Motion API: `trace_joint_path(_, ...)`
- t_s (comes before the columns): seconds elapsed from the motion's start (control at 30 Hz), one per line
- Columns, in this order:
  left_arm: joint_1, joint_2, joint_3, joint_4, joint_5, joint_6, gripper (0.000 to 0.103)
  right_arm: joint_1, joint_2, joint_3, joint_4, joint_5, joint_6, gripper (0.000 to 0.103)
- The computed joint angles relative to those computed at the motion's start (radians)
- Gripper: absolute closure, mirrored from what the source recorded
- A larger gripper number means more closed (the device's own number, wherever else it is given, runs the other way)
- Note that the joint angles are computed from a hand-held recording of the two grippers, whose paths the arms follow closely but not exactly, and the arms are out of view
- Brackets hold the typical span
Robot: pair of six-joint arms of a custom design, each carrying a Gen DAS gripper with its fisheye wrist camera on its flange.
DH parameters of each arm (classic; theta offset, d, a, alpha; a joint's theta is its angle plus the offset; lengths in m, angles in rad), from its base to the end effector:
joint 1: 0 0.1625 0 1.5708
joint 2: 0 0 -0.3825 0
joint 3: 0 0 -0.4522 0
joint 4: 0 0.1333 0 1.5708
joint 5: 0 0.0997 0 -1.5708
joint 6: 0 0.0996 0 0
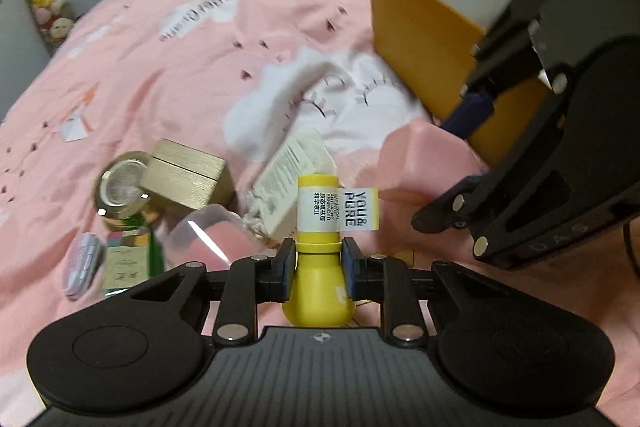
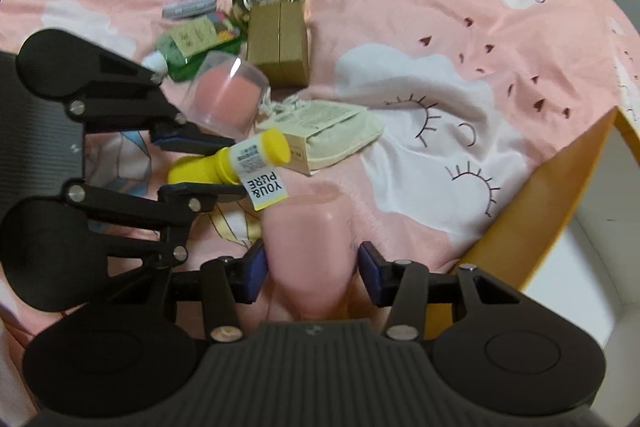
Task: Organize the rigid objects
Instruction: 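Grasp the pink bottle with the right tool while the left tool grasps the yellow YOU&PURE bottle, then carry both bottles over the box and open both tools to release them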
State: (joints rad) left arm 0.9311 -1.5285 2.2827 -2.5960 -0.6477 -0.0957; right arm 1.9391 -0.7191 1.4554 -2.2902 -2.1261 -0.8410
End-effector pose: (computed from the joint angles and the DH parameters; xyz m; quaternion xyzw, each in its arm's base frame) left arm -0.1027 -0.4943 0.2038 0.1804 0.8707 -0.2715 0.3683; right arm 0.3350 -0.6437 0.0245 0.5486 -0.7898 -0.0721 0.2646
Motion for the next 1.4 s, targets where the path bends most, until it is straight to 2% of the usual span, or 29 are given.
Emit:
trace_joint_path(0.3,-0.118,-0.091,0.050,-0.078,0.093,-0.034,0.076,0.026,-0.104,0.093,-0.127,0.072,0.043,0.055)
trace_joint_path(0.53,-0.191,-0.070,0.022,-0.222,0.109,0.038,0.076,0.055,-0.195,0.154,-0.245,0.111,0.013,0.055)
trace_joint_path(0.6,-0.198,-0.051,0.000,-0.259,0.079,0.060,0.076,0.061,-0.224,0.169,-0.285,0.109,-0.002,0.055)
trace_joint_path(0.7,-0.189,-0.009,-0.034,-0.307,-0.009,0.089,0.076,0.059,-0.257,0.179,-0.322,0.092,-0.003,0.055)
trace_joint_path(0.8,-0.187,0.053,-0.085,-0.326,-0.086,0.129,0.076,0.049,-0.279,0.180,-0.343,0.047,-0.002,0.055)
trace_joint_path(1.0,-0.143,0.185,-0.199,-0.243,-0.245,0.095,0.076,0.000,-0.294,0.177,-0.326,-0.084,0.017,0.055)
trace_joint_path(1.1,-0.121,0.243,-0.246,-0.189,-0.275,0.087,0.076,-0.033,-0.299,0.176,-0.281,-0.128,0.048,0.055)
trace_joint_path(1.23,-0.091,0.301,-0.289,-0.133,-0.304,0.056,0.076,-0.073,-0.295,0.171,-0.226,-0.152,0.076,0.055)
trace_joint_path(1.4,-0.089,0.327,-0.290,-0.099,-0.308,0.013,0.076,-0.105,-0.280,0.166,-0.172,-0.164,0.116,0.055)
